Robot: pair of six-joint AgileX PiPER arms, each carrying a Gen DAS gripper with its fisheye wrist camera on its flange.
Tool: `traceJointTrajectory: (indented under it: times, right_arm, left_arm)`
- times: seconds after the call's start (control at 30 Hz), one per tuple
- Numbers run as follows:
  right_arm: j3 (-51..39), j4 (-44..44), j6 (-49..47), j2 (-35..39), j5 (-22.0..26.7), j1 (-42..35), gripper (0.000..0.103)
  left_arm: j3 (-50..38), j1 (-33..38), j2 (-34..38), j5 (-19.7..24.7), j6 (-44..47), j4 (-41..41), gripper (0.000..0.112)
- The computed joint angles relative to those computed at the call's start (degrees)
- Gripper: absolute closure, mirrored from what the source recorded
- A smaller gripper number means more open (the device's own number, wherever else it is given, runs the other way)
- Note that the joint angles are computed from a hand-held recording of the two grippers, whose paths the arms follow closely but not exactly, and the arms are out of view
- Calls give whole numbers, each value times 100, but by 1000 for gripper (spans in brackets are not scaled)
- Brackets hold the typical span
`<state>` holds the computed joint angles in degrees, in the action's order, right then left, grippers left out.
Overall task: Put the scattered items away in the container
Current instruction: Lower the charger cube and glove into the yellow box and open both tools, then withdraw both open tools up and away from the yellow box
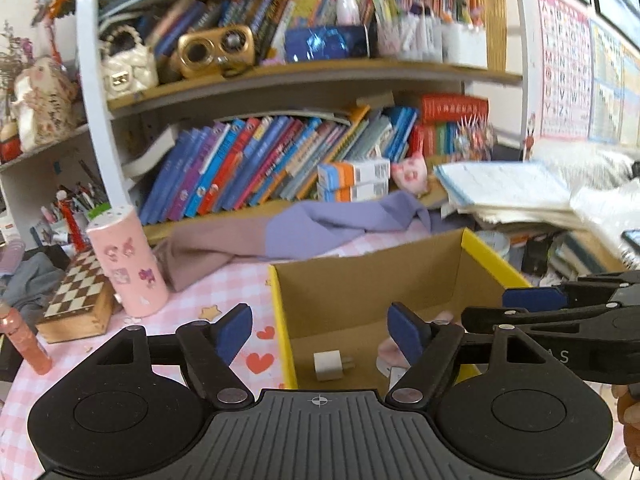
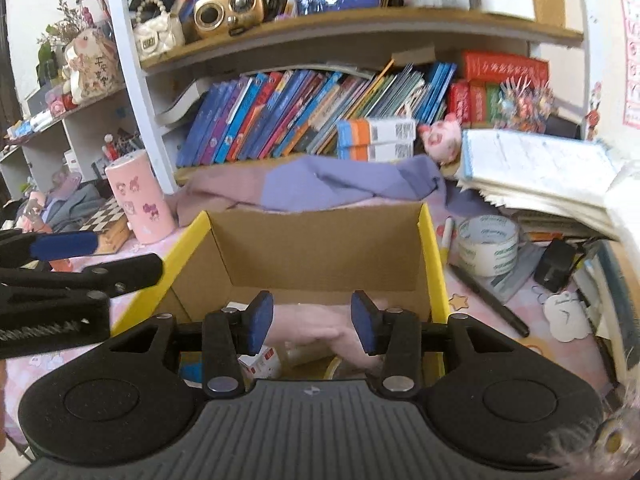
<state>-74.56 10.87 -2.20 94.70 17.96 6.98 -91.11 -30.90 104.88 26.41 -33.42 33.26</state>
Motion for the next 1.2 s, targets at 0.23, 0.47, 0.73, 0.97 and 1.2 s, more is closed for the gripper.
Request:
traceJointTrajectory:
  times: [0.23, 0.47, 0.73, 0.97, 1.2]
  right_arm:
    - [693, -2910, 3249, -670, -63, 592, 59]
    - [1326, -5824, 6648, -1300, 695, 1654, 57]
    - [1858, -6754, 8256, -1801, 2118, 3078, 51]
    - [2059, -6927, 9130, -1906, 3321, 4304, 44]
    - [2054, -6913, 9738, -1762, 4083, 5190, 34]
  left_arm:
    - [1065, 169, -859, -497, 222, -223, 35]
    - [2158, 436, -1764, -875, 1171, -1126, 35]
    - [3178, 809, -2707, -905, 2797, -2690, 33]
    - [3881, 1044, -3375, -734, 3181, -2971, 22]
    - [4419, 1510, -3915, -460, 4226, -3909, 17]
